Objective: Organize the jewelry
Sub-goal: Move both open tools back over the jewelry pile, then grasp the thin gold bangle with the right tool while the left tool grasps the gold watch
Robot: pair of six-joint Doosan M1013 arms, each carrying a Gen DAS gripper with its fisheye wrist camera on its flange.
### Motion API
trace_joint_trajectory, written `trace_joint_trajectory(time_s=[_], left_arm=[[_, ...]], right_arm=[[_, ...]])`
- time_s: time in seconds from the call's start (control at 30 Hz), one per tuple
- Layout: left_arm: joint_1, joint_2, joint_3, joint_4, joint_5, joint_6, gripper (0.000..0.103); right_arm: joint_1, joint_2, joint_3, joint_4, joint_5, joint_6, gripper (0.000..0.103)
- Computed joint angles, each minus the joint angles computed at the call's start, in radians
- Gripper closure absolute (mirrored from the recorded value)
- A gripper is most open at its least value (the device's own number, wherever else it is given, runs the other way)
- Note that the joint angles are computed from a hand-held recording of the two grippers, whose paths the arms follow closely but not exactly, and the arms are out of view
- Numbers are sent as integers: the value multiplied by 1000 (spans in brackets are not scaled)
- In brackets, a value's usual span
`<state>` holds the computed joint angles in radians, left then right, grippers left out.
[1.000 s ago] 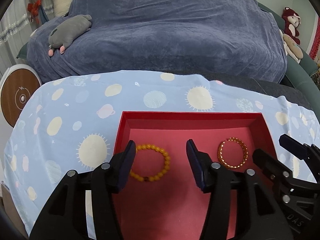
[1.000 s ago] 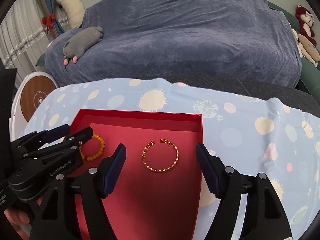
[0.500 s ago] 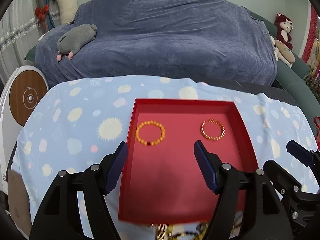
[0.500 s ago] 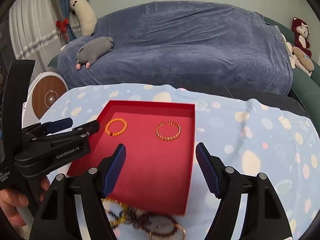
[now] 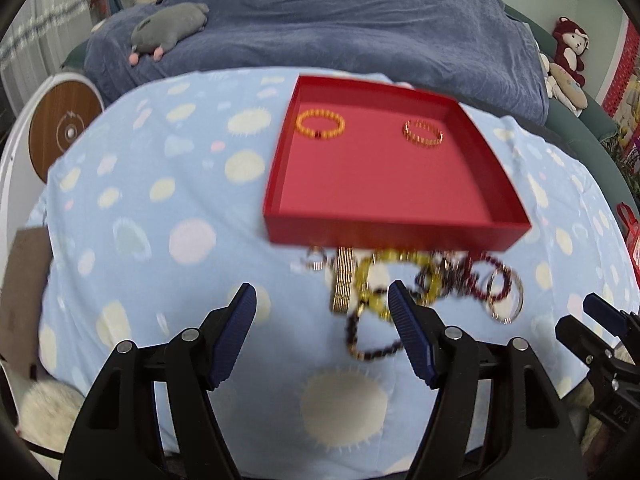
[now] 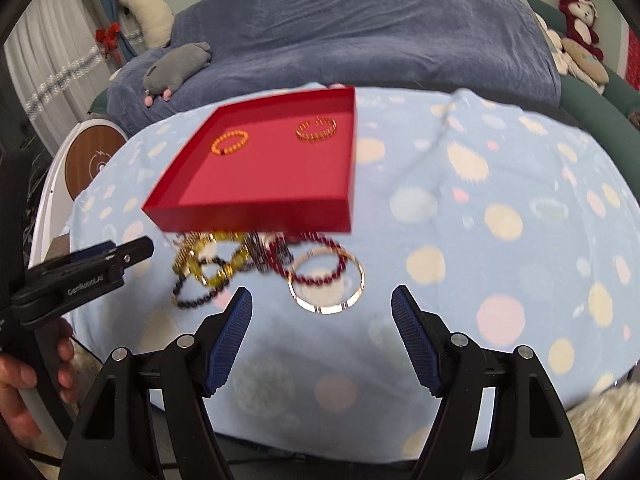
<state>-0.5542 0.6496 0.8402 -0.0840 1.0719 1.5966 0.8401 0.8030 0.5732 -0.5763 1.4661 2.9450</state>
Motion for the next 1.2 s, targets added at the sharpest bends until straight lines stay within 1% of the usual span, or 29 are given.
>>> trace_joint_trajectory(time_s=[0.07,0.13,0.37,0.57,0.73,0.9,0.97,1.1,1.2], left_arm=[[4,-12,40,-10,3,-11,38],[6,-15,63,-15,4,-20,38],[1,-5,76,-11,-26,-15,38],[1,-5,84,-25,-49,-14,38],[2,-6,88,-33,-60,-14,38],[5,-6,89,-51,-66,-23,36],[5,-7,90,-51,-71,-32,29],[5,-6,90,-51,-75,-35,28],[5,-4,88,-48,-71,-42,28]], right_arm=[[2,-2,20,8,4,14,33],[-2,7,14,22,24,11,33],[-9,7,45,30,7,47,33],[-18,17,39,39,21,50,34],[-28,13,57,46,-10,59,34],[-33,45,6,49,8,-6,34],[-37,58,-13,49,9,-27,33],[-43,85,-60,55,36,-63,31],[-45,90,-68,51,37,-68,31]])
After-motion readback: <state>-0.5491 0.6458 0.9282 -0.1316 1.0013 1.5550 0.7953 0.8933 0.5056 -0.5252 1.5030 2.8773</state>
